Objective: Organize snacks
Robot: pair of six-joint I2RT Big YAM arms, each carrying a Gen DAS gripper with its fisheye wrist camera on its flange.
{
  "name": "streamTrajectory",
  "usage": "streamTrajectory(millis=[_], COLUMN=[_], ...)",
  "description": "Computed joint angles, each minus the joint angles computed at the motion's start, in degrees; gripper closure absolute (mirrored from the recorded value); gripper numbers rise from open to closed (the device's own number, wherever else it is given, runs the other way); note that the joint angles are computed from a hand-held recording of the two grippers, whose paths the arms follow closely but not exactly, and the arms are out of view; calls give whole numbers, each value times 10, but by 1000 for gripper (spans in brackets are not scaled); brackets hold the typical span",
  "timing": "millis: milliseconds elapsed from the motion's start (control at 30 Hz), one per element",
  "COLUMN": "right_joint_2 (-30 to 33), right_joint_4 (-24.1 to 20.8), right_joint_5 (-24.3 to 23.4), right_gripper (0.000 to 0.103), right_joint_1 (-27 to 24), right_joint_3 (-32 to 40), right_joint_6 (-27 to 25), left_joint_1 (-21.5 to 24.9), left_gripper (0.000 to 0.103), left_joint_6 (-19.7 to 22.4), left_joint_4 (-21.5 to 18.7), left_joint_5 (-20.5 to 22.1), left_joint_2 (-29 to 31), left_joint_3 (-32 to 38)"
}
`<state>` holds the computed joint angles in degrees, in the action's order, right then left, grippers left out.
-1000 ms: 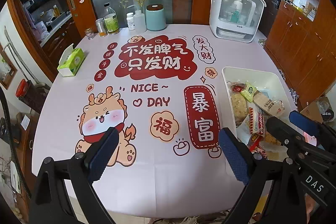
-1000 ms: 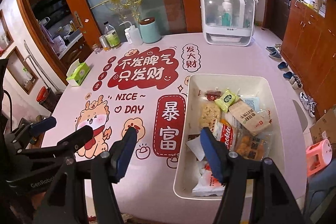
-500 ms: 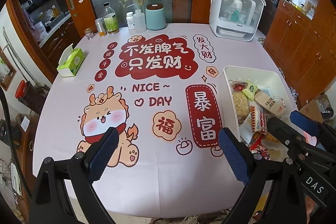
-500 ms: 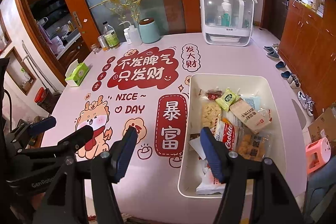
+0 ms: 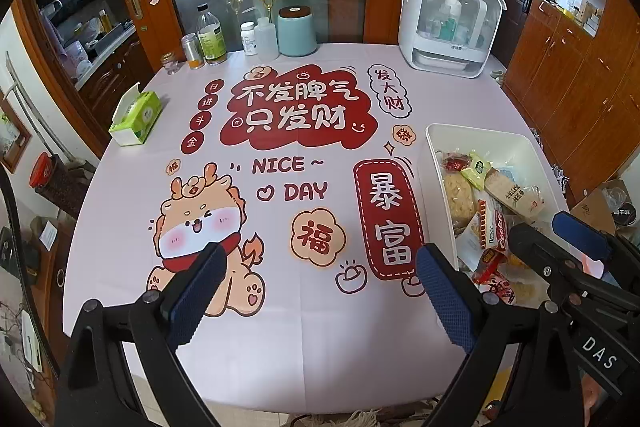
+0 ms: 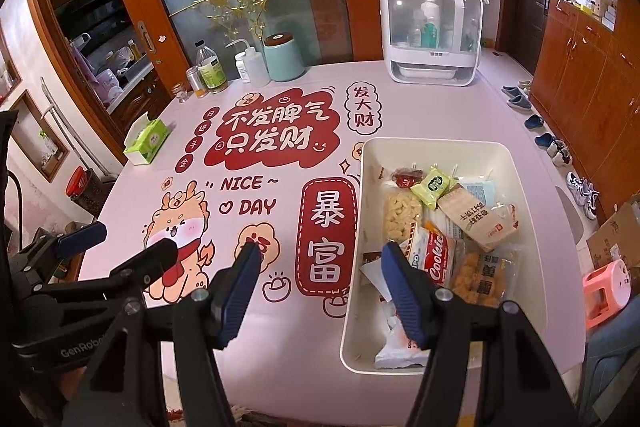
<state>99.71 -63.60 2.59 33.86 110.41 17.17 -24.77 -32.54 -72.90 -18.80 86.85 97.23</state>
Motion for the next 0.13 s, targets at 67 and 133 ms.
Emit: streamTrajectory(millis=[67,133], right_joint_2=[0,0], right_joint_4=[0,0], right_joint_5=[0,0], right_gripper=[40,40], right_joint_1=[0,0], right_joint_3=[0,0], right_joint_6=[0,0], left_joint_1=[-1,3], left_gripper=[8,8], left_joint_6=[0,2], left_joint_4=[0,2], left_joint_5=[0,5], left_joint_2=[1,-4], left_joint_3=[1,-6])
